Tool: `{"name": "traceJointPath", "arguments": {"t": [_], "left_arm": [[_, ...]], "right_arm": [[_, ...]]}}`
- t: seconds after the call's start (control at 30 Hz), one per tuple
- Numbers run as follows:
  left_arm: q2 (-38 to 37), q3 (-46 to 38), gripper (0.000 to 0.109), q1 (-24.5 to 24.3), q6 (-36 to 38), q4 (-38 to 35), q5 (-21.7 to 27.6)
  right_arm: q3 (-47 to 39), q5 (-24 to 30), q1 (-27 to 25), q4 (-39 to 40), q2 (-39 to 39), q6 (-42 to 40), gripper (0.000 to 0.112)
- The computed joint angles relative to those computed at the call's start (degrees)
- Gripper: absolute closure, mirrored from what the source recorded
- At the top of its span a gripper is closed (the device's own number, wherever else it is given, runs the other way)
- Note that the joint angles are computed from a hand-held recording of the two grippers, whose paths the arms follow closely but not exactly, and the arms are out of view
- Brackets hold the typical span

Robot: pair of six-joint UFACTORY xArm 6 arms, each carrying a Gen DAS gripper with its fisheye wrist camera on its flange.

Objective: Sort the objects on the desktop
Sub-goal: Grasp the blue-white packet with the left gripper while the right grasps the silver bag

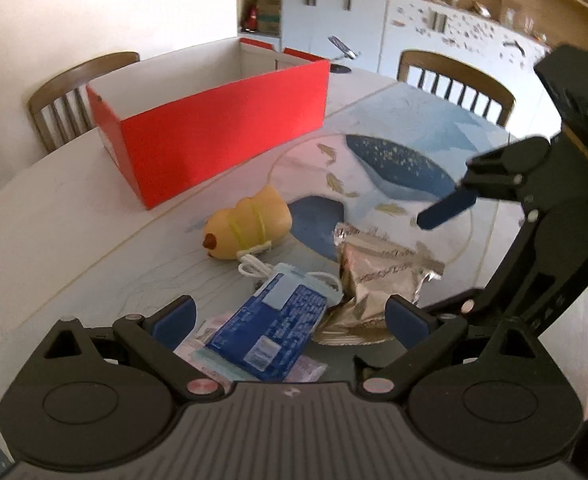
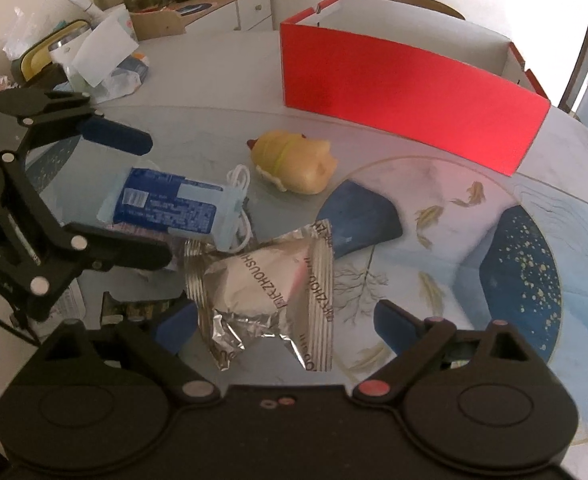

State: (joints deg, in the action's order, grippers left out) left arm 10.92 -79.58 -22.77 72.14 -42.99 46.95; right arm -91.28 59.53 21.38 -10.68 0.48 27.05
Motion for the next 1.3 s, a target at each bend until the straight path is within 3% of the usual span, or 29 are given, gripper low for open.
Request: {"name": "traceJointPath", "arguments": {"t": [0.4, 0.6, 0.83, 1.17, 1.3], "left_arm": [[3.7, -3.4, 0.01, 0.7, 2.2, 0.3, 3.2], [4.7, -4.3, 0.02, 0.7, 3.5, 0.1, 3.5], [4.4, -3.1, 0.042, 0.0, 6.2, -0.6, 0.9], [4.2, -3.2, 0.067, -0.4, 7.2, -1.1, 1.3], [4.2, -3.2, 0.071, -0.6, 6.1, -0.7, 1.2]], "right_arm": [[-0.2, -1.7, -1.3, 2.5, 1.7, -2.1, 0.021], [0.3, -2.6, -1.8, 4.8, 1.6, -3.3, 0.025], [0.0, -2.8, -2.2, 6.6, 2.0, -4.5, 0.028], [0.3, -3.3, -2.4, 8.4, 1.8, -5.7, 0.041], [0.4, -3.6, -2.3, 8.5, 1.6, -5.6, 0.048]]}}
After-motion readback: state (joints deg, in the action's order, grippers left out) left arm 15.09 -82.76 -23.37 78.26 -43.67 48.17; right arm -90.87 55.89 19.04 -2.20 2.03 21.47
